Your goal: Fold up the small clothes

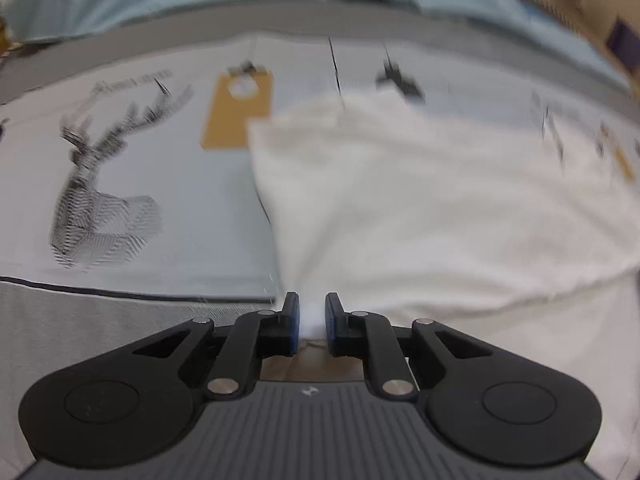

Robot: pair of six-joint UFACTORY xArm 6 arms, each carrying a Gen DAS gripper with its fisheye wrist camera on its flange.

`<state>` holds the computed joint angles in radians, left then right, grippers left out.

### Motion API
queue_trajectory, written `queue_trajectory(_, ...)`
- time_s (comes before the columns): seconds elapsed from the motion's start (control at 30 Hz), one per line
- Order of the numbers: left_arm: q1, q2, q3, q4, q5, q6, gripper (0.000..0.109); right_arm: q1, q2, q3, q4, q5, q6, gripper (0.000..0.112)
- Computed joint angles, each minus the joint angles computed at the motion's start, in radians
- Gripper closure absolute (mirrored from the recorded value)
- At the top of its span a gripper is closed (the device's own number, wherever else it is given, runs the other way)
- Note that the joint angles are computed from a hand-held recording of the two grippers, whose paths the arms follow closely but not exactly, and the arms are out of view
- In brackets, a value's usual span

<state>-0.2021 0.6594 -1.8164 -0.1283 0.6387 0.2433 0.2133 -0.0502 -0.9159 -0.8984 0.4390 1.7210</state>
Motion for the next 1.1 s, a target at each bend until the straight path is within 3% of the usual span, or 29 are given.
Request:
queue_trajectory(0.03, 0.002, -0.016, 0.024, -0.009, -0.017, 0.001, 0.093, 0.0, -0.008, 0.005, -0.001, 0.002, 0.003, 0.087)
queue_trajectory(0.1, 0.003, -0.003, 0.005, 0.012, 0.033, -0.012, 0.093, -0.002, -0.024, 0.017, -0.003, 0.002, 0.004, 0.087)
queue_trajectory(0.13, 0.001, 0.009, 0.002, 0.051, 0.062, -0.023, 0.093, -0.006, -0.034, 0.026, -0.011, -0.002, 0.008, 0.087)
queue_trajectory(0.23, -0.016, -0.053, 0.076, 0.203, 0.022, -0.136, 0.093, -0.019, -0.062, 0.051, -0.021, -0.01, 0.009, 0.087)
queue_trajectory(0.3, -0.023, -0.146, 0.176, 0.254, -0.067, -0.19, 0.091, -0.034, -0.093, 0.082, -0.034, -0.018, 0.031, 0.087)
queue_trajectory(0.4, -0.032, -0.296, 0.322, 0.161, -0.175, -0.155, 0.087, -0.054, -0.148, 0.132, -0.057, -0.025, 0.061, 0.087)
queue_trajectory(0.5, -0.053, -0.424, 0.475, 0.104, -0.297, -0.113, 0.071, -0.078, -0.207, 0.186, -0.096, -0.03, 0.105, 0.087)
queue_trajectory(0.6, -0.07, -0.49, 0.632, 0.249, -0.487, -0.225, 0.066, -0.101, -0.281, 0.251, -0.184, 0.001, 0.206, 0.087)
queue_trajectory(0.67, -0.084, -0.472, 0.635, 0.423, -0.471, -0.36, 0.067, -0.115, -0.333, 0.293, -0.228, 0.046, 0.258, 0.087)
queue_trajectory(0.73, -0.104, -0.447, 0.615, 0.437, -0.457, -0.373, 0.067, -0.143, -0.399, 0.351, -0.298, 0.091, 0.344, 0.089)
queue_trajectory(0.77, -0.109, -0.44, 0.614, 0.413, -0.474, -0.348, 0.067, -0.156, -0.429, 0.378, -0.315, 0.118, 0.375, 0.1)
queue_trajectory(0.83, -0.116, -0.422, 0.611, 0.426, -0.522, -0.331, 0.067, -0.212, -0.493, 0.442, -0.33, 0.143, 0.425, 0.106)
queue_trajectory(0.9, -0.111, -0.402, 0.596, 0.562, -0.536, -0.408, 0.067, -0.272, -0.551, 0.502, -0.334, 0.174, 0.47, 0.106)
queue_trajectory(0.97, -0.105, -0.382, 0.575, 0.674, -0.541, -0.488, 0.067, -0.34, -0.589, 0.554, -0.294, 0.2, 0.481, 0.103)
queue_trajectory(1.0, -0.104, -0.38, 0.577, 0.667, -0.55, -0.483, 0.067, -0.382, -0.604, 0.58, -0.266, 0.191, 0.488, 0.102)
queue_trajectory(1.1, -0.108, -0.367, 0.563, 0.592, -0.541, -0.421, 0.067, -0.517, -0.64, 0.662, -0.195, 0.124, 0.493, 0.079)
